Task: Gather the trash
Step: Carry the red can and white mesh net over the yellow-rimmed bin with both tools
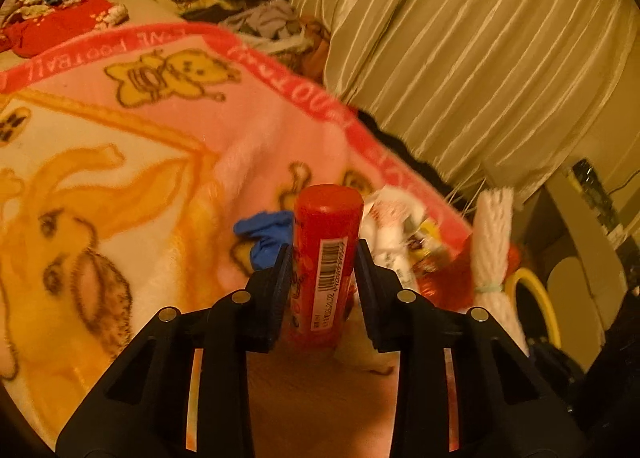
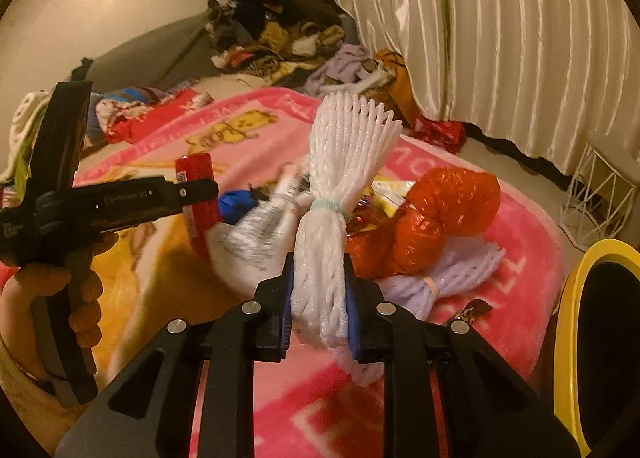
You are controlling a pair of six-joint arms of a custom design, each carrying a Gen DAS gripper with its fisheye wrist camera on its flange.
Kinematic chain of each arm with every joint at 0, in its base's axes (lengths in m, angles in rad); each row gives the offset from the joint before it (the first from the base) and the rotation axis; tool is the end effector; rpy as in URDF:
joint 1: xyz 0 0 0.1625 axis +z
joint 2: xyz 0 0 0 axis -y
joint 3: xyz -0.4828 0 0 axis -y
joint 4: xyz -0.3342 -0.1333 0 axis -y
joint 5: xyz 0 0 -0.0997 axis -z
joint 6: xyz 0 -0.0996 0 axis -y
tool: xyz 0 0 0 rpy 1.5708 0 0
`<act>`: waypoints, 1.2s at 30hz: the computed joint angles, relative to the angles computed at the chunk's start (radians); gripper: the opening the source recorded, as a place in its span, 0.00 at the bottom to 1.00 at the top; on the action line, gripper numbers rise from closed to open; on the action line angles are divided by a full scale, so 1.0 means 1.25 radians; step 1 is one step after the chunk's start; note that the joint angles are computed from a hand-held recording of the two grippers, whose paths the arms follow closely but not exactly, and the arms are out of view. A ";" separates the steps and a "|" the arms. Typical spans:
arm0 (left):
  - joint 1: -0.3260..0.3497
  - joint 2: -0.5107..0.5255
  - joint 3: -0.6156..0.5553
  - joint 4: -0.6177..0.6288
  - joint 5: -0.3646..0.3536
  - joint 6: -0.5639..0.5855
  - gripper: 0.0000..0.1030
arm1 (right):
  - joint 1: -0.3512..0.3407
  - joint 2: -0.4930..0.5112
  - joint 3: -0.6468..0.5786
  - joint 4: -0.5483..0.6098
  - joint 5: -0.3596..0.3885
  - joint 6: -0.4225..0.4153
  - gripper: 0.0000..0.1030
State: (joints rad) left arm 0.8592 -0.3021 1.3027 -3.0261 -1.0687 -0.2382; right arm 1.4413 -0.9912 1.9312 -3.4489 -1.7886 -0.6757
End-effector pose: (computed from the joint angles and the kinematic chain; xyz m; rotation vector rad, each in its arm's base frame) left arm -0.3651 -0.7009 -0.0098 0.4889 2.7263 -0.8931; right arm 0.0335 -0.6083 0.3195 0.5183 -2.3424 1.0142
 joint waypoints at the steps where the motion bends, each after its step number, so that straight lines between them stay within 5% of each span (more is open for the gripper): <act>1: -0.005 -0.005 0.009 -0.016 0.001 0.006 0.24 | 0.000 -0.005 0.003 0.002 0.004 0.000 0.20; 14: -0.056 -0.038 0.055 -0.106 -0.011 0.058 0.24 | -0.014 -0.077 0.059 -0.026 0.033 -0.003 0.20; 36: -0.115 0.005 0.018 -0.053 -0.082 0.102 0.24 | -0.046 -0.153 0.093 -0.093 0.019 0.035 0.20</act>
